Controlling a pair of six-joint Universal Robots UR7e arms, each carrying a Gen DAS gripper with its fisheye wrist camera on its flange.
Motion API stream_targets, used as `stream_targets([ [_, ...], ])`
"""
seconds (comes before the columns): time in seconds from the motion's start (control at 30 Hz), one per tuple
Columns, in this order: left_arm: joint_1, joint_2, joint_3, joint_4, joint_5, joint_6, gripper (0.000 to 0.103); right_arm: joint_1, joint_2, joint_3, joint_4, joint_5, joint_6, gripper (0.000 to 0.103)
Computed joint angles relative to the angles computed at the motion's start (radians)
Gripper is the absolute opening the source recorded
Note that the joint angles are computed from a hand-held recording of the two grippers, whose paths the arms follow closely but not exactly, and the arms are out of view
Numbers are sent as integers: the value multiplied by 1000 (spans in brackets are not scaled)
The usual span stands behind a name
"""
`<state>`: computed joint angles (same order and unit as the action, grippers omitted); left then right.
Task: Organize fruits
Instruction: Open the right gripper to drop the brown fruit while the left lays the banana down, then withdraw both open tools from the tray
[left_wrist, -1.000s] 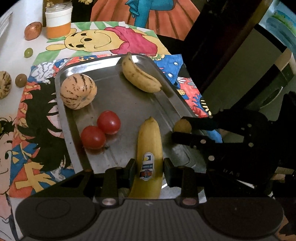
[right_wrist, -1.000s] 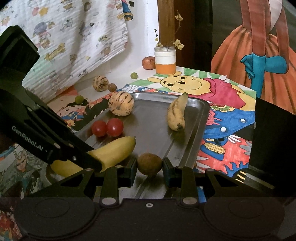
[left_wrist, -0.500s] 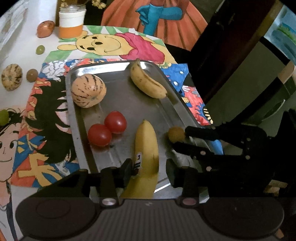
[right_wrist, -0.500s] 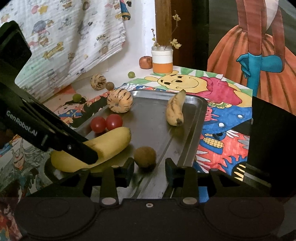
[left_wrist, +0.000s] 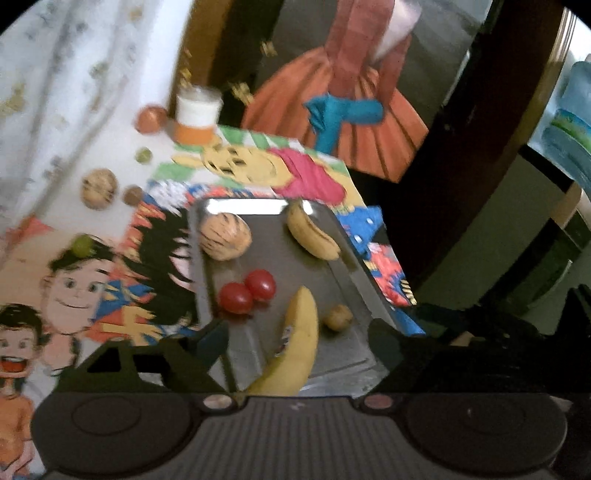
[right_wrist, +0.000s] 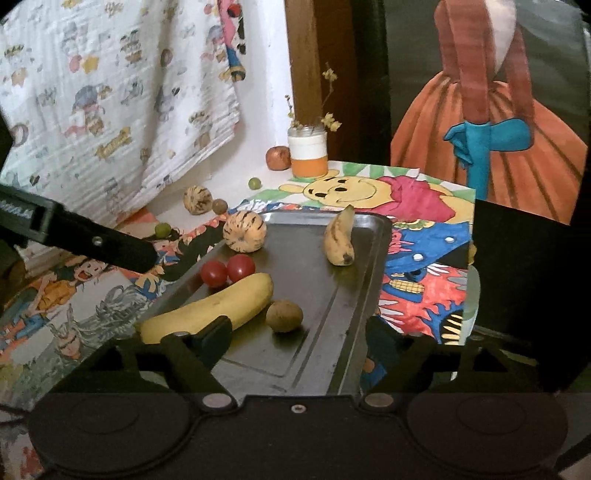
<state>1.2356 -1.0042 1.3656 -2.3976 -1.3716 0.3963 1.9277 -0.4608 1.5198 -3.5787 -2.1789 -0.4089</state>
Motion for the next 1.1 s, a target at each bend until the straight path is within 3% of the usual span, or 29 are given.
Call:
stream_targets([
  [0.23, -12, -100, 172, -212, 49, 62, 101, 46, -12, 44, -57, -38, 74, 101],
  [0.33, -9, -139, 229, -269, 52, 107, 103, 72, -10, 51, -57, -74, 119, 102],
  [0.67, 8, -227, 313, -268, 95, 90, 103, 143, 3, 44, 31, -201, 197, 102],
  [1.1, 15, -320, 397, -232, 184, 137, 103, 191, -5, 49, 268, -266, 447, 102],
])
